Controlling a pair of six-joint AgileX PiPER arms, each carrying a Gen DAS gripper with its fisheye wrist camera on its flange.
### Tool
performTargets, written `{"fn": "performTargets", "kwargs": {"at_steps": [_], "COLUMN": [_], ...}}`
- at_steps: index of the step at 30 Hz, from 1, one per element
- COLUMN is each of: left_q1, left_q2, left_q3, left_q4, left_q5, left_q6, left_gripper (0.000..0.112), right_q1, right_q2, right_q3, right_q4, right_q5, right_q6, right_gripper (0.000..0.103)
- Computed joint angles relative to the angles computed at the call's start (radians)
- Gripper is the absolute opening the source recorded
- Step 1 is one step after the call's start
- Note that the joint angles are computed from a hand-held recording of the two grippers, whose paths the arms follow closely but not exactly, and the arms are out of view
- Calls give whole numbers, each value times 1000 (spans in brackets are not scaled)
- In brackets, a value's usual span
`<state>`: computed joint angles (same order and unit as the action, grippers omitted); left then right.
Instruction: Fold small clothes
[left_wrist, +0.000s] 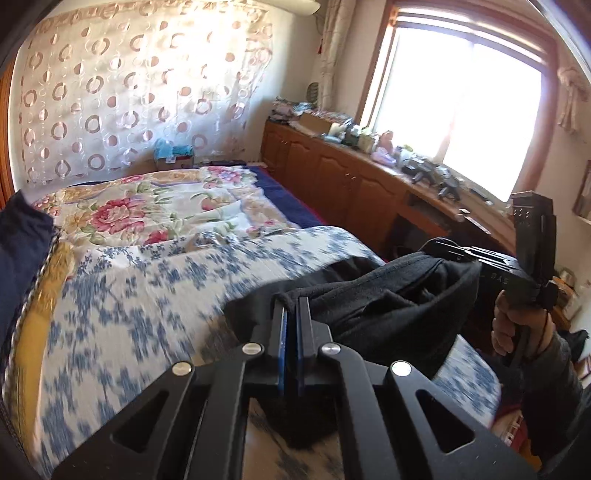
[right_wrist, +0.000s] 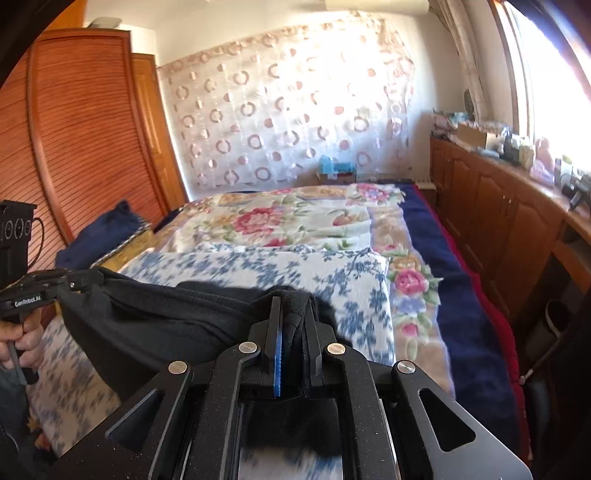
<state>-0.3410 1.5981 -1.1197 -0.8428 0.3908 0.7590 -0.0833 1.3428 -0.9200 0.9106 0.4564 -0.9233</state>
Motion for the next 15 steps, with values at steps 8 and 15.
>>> {"fn": "performTargets", "kwargs": {"at_steps": [8,15], "left_q1": [10,42], "left_q2": [208,132], "left_q3": [-224,-132], "left_q4": [226,86], "left_q5": [24,4], "left_q6": [-219,-62], "left_gripper": [8,31], "right_q1": [12,19], "right_q2": [274,305], "right_q3": [-225,-259], "right_q4": [-166,-374], "right_q5": [-6,-65], "right_q6": [160,376], "right_gripper": [6,38]}}
